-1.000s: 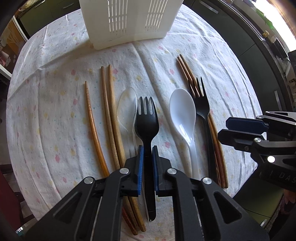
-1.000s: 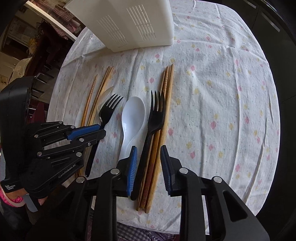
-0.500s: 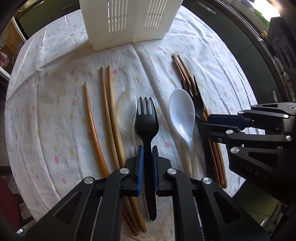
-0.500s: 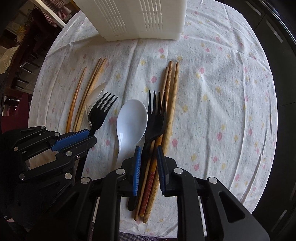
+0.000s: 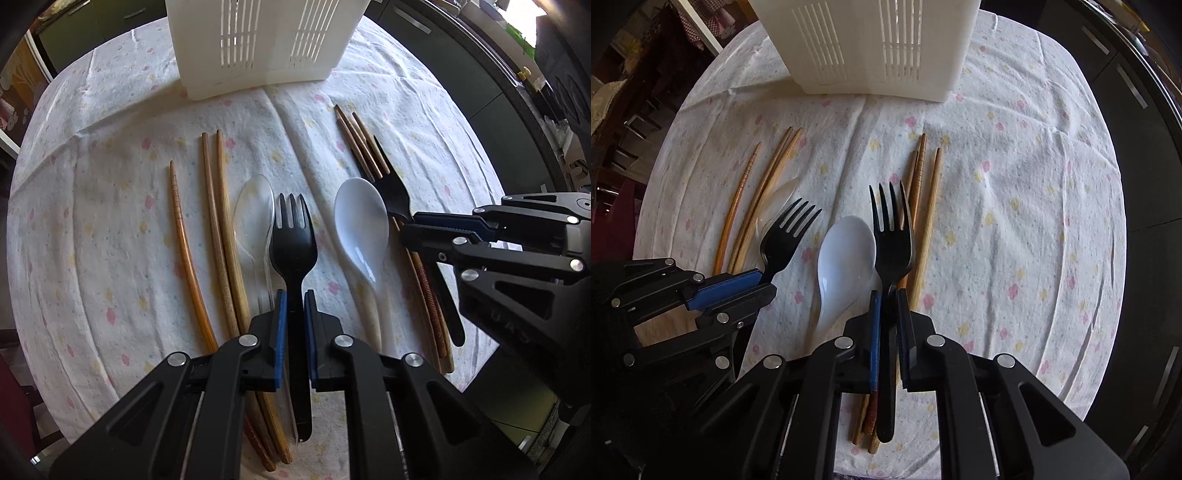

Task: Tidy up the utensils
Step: 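Grasp a black fork with the left gripper while the right gripper grasps the other black fork, then lift both black forks and carry them over the white utensil holder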

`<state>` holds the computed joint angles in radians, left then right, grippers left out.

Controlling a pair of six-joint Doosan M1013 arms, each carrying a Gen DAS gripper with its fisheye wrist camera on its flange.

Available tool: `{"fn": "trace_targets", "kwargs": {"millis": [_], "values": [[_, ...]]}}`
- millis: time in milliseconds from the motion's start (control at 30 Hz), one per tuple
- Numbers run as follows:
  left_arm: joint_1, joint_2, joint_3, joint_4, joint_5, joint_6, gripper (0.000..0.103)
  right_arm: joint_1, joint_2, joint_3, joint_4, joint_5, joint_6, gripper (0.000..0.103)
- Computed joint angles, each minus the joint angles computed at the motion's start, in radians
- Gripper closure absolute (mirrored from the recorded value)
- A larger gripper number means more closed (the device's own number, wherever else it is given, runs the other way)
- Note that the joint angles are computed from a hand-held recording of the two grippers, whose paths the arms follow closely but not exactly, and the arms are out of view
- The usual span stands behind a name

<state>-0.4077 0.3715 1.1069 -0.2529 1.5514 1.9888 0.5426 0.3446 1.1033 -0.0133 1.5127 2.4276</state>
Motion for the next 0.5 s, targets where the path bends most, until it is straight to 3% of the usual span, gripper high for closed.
{"fn": "trace_targets", "kwargs": {"millis": [300, 500], "values": [[0.036, -0.031, 0.006, -0.114, -0.032, 0.064, 0.094, -0.009, -0.161, 0.185, 0.015, -0.312, 0.093, 0.094], [0.065, -0.066, -0.026, -0.227, -0.089, 0.126, 0.094, 0.008, -0.247, 0.237, -0.104, -0.432, 0.168, 0.094]]}}
